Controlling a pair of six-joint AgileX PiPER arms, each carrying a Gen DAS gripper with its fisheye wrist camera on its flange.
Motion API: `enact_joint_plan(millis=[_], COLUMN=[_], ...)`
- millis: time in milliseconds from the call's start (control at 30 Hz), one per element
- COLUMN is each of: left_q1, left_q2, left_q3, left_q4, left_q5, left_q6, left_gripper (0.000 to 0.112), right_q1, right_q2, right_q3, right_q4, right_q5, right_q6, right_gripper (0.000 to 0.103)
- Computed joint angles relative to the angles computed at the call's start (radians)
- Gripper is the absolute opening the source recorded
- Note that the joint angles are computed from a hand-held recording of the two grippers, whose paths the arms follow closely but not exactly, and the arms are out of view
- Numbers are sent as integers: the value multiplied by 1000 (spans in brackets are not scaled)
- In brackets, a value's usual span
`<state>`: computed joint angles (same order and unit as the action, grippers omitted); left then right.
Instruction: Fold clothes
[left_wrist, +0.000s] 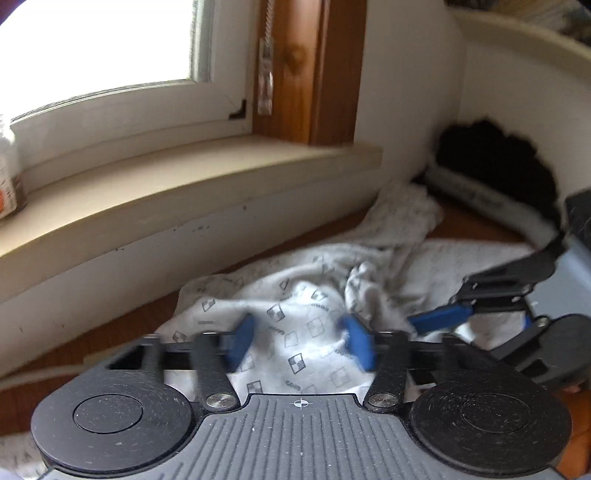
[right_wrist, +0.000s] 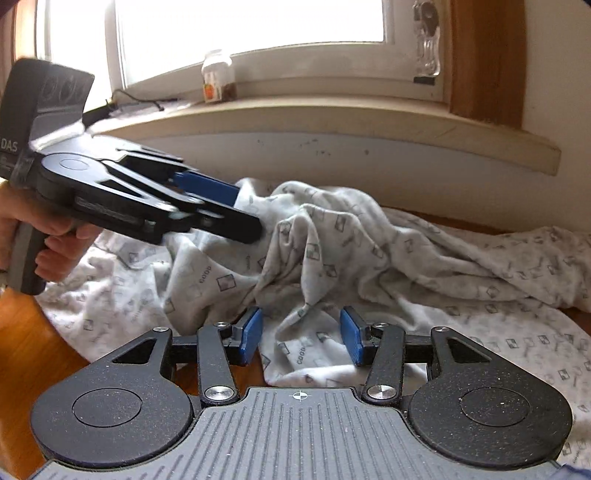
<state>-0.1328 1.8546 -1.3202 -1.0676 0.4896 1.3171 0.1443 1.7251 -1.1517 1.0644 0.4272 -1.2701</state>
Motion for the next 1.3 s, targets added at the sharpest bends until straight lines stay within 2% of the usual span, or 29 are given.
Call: enact_joint_plan(millis=[33, 67, 100, 167, 233, 367, 533, 633, 700, 733, 800, 933, 1067, 1167, 1300], left_q1=[-4, -8, -8, -2, 11, 29, 47, 63, 74, 82, 99, 119, 131, 135, 136], left_q2=[-3, -5, -16, -41, -62, -83, -65, -49, -34, -28, -15, 3, -6, -11, -6], left_q3=[8, 16, 28, 54, 63, 66, 42, 42, 46, 48, 49, 47, 60, 65, 67], left_q4=[-13, -27, -58, -145, -171, -173, -92, -124, -187, -215, -260, -272, -261, -251, -229], left_q5=[-24, -47, -72, -122, -145, -192, -187, -156, -140, -129, -100, -66, -59, -60, -75], left_q6=[19, 38, 69, 147, 171, 184, 92, 107, 152, 169, 192, 188, 193, 194, 181], left_gripper=[6, 6, 6, 6, 6, 6, 6, 9, 13, 17, 17, 17, 17, 17, 23], right_q1=[1, -3, -16, -48, -82, -232, -403, -519, -590, -619, -650, -689, -723, -798, -869], right_q2=[0, -4, -10, -38, -101, -261, -442, -483, -489, -490, -480, -421, -328, -300, -310], right_q3=[6, 13, 16, 32, 94, 232, 348, 351, 331, 321, 308, 318, 347, 368, 377], right_q4=[10, 29, 17, -25, -60, -109, -196, -149, -119, -105, -92, -57, 21, 133, 130], right_q5=[-9, -11, 11, 60, 82, 261, 421, 495, 519, 521, 484, 330, 211, 241, 243], right_q6=[-17, -41, -36, -24, -49, -86, -81, -111, -114, -113, -96, -90, -204, -362, -417], right_gripper=[33, 8, 6, 5, 5, 4, 5, 9, 16, 19, 23, 32, 33, 33, 33])
